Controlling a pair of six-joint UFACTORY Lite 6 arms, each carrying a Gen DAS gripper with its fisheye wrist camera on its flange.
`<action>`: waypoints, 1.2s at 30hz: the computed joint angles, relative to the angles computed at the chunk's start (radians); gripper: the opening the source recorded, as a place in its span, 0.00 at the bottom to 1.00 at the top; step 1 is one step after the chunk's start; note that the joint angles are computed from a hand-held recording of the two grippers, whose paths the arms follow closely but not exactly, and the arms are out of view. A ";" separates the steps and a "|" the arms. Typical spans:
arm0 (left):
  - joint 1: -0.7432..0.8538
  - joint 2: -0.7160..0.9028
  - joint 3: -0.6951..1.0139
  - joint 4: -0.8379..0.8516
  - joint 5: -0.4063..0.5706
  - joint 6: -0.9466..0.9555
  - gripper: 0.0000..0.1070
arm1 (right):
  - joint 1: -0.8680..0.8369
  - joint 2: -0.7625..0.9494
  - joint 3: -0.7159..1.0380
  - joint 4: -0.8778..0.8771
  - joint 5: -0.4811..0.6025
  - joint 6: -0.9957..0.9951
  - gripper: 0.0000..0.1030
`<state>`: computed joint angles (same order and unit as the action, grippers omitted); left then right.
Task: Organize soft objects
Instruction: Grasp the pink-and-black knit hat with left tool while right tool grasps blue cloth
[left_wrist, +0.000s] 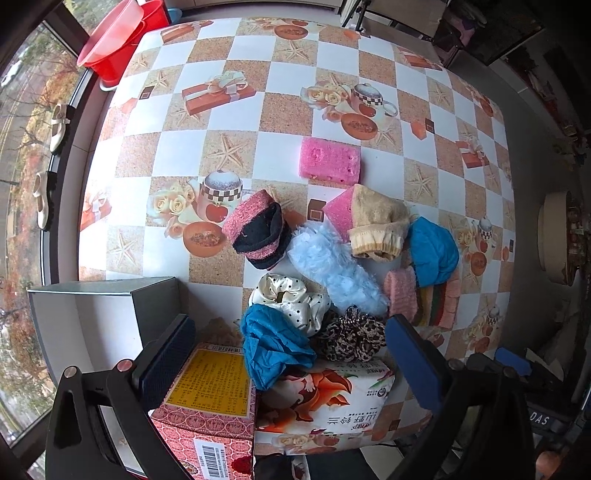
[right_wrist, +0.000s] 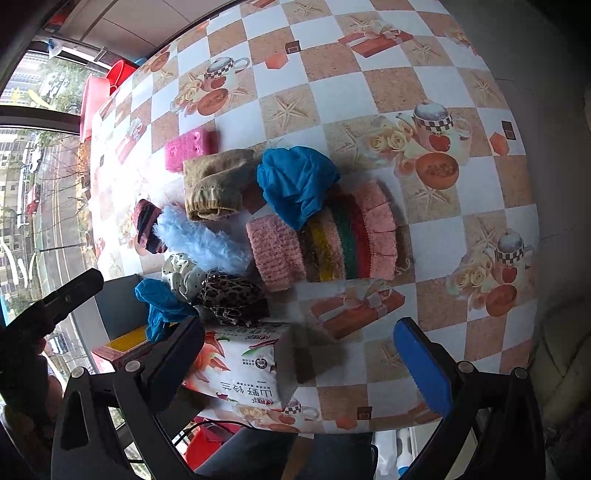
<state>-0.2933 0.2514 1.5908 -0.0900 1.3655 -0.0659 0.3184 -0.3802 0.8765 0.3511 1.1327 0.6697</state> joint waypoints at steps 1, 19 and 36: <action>0.004 0.014 0.002 -0.003 -0.004 -0.008 0.96 | -0.010 -0.002 -0.013 0.004 -0.005 -0.012 1.00; 0.071 0.370 0.142 0.061 -0.162 -0.196 0.96 | -0.072 0.054 -0.238 0.041 -0.228 -0.140 1.00; 0.061 0.502 0.113 0.079 -0.223 -0.234 0.95 | -0.016 0.550 0.110 -0.139 -0.446 -0.189 1.00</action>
